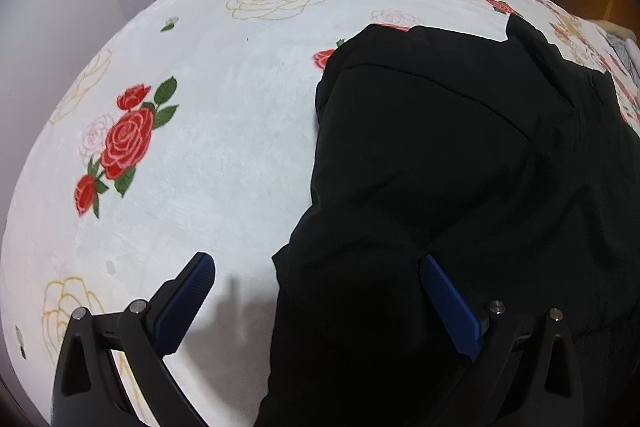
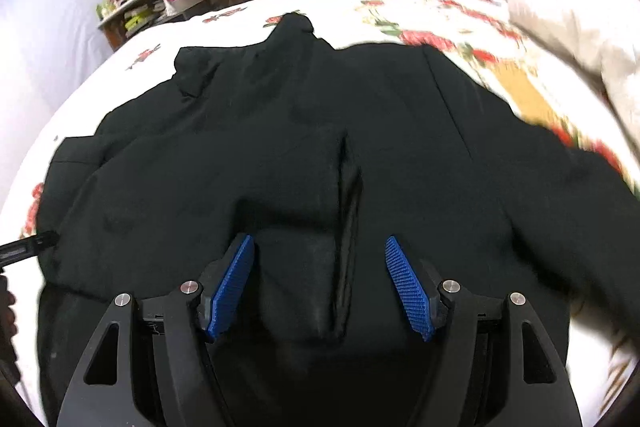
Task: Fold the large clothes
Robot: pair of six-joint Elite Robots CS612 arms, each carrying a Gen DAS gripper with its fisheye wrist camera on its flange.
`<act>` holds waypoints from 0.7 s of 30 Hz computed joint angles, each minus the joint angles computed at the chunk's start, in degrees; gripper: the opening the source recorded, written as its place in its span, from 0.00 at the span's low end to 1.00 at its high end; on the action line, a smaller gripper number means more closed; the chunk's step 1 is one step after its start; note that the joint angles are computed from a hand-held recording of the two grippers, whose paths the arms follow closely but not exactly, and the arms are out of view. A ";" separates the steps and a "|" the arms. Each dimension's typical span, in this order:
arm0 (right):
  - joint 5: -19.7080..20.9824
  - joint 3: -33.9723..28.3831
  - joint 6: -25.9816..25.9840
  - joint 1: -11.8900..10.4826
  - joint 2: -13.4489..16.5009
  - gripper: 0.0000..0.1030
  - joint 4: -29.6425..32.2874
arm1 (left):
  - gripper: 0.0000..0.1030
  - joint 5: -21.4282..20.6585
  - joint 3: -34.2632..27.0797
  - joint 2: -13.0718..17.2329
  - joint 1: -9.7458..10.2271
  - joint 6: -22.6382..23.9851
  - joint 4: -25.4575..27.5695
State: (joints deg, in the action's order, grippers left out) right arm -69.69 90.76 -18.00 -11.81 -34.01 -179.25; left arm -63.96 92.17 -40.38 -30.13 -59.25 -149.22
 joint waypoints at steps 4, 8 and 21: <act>-2.58 -1.39 -0.01 0.55 0.47 0.66 0.24 | 1.00 0.68 -0.15 0.28 -0.09 0.87 -0.09; -4.77 -0.86 -0.38 0.18 0.64 0.67 -2.00 | 1.00 -1.55 0.36 0.30 0.52 -1.44 -1.62; 2.03 2.84 0.11 -1.08 -1.80 0.67 -7.08 | 1.00 5.62 2.34 -2.17 -2.12 -1.30 -2.93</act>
State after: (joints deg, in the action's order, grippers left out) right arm -67.66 93.61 -17.89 -12.89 -35.81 -186.32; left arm -58.34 94.51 -42.55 -32.25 -60.55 -152.15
